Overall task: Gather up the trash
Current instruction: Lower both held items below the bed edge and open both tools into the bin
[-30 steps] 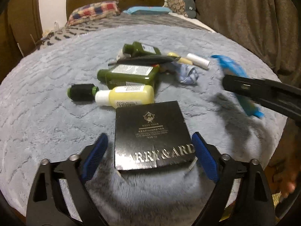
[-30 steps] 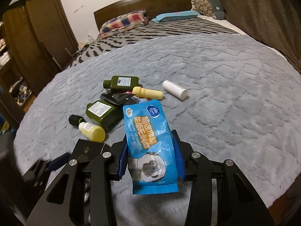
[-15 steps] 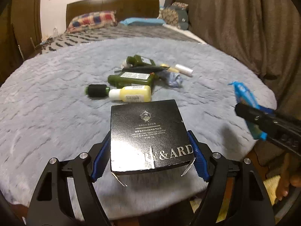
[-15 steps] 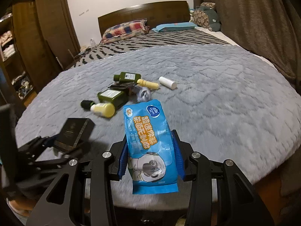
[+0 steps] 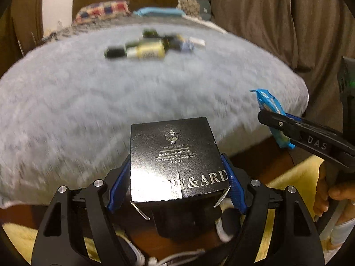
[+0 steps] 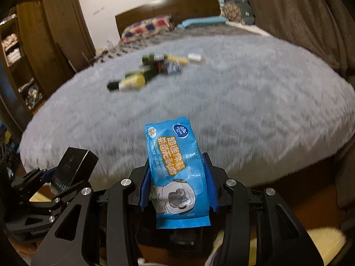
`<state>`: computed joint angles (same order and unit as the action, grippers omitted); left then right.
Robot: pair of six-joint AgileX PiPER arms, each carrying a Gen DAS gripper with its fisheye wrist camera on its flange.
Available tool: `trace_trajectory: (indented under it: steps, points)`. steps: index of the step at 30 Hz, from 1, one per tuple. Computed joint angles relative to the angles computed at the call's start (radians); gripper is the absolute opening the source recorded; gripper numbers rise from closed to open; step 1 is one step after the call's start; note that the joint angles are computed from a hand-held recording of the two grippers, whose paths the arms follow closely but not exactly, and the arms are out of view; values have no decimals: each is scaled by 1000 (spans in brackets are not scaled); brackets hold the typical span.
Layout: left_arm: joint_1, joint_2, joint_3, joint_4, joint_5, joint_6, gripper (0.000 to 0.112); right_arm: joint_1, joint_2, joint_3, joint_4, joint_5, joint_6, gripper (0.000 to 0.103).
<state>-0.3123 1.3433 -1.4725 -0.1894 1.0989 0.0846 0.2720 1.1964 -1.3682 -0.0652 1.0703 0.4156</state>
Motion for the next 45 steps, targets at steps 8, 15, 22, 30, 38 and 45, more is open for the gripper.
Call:
trace_trajectory:
  steps: [8,15,22,30,38,45]
  points:
    - [3,68,199,-42,-44,35,72,6,34,195,135,-43,-47,43]
    - [19,235,225,-49,-90,76,72,-5,175,235,168,-74,-66,43]
    - [54,305,216,-116,-86,131,72,-16,285,225,213,-97,-91,43]
    - [38,291,231,-101,-73,136,80,-39,314,248,260,-152,-132,63]
    - [30,251,231,-80,-82,117,90,-111,288,144,251,-56,-152,67]
    - [45,131,192,-74,-60,133,92,-195,169,75,301,-7,-199,76]
